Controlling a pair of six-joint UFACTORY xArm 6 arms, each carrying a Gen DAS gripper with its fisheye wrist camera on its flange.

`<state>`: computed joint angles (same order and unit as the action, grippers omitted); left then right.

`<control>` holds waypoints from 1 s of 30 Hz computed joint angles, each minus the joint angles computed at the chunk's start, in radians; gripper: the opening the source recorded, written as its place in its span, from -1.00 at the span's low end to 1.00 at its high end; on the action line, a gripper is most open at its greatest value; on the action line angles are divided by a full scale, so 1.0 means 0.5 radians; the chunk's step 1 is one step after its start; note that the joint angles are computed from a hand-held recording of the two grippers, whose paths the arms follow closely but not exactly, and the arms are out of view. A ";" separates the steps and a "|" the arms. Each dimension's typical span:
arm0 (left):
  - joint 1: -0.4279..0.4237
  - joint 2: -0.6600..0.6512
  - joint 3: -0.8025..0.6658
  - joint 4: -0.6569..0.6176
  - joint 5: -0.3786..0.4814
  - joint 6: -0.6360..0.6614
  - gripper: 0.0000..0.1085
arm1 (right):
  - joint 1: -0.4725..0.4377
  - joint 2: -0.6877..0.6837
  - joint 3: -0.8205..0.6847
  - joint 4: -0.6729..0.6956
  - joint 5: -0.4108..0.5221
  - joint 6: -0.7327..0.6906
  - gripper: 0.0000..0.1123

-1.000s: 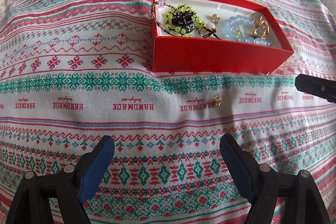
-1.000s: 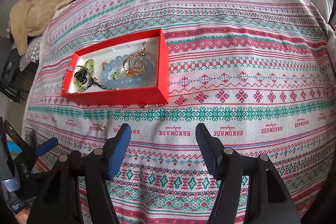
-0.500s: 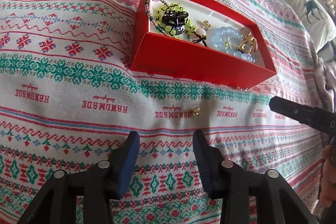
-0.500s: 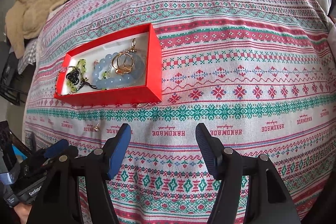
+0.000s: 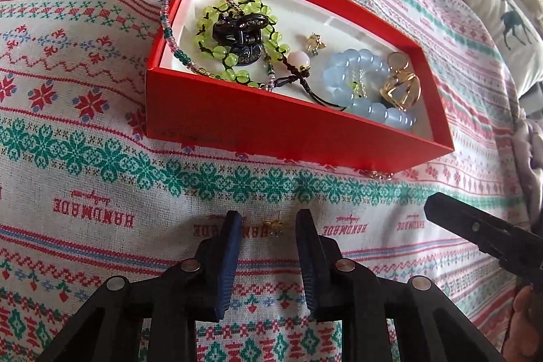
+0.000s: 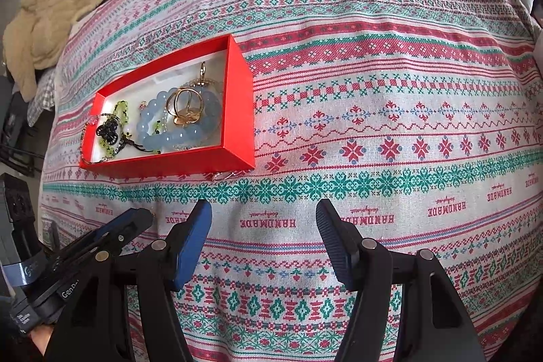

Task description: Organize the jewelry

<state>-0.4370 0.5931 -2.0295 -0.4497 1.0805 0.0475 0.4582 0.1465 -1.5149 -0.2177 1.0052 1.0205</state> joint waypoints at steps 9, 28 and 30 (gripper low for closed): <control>-0.071 0.060 -0.095 0.231 -0.031 -0.141 -0.87 | -0.009 0.027 -0.022 0.014 -0.018 0.021 0.19; 0.037 -0.165 0.198 0.270 -0.133 -0.023 -0.87 | 0.016 0.412 -0.444 0.004 0.041 0.078 -0.50; 0.041 -0.174 0.209 0.260 -0.135 -0.019 -0.87 | 0.020 0.456 -0.490 -0.006 0.070 0.103 -0.55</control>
<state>-0.4167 0.5060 -1.9250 -0.3194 1.0129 0.0379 0.4680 0.3745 -1.7598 -0.2208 1.0400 1.0719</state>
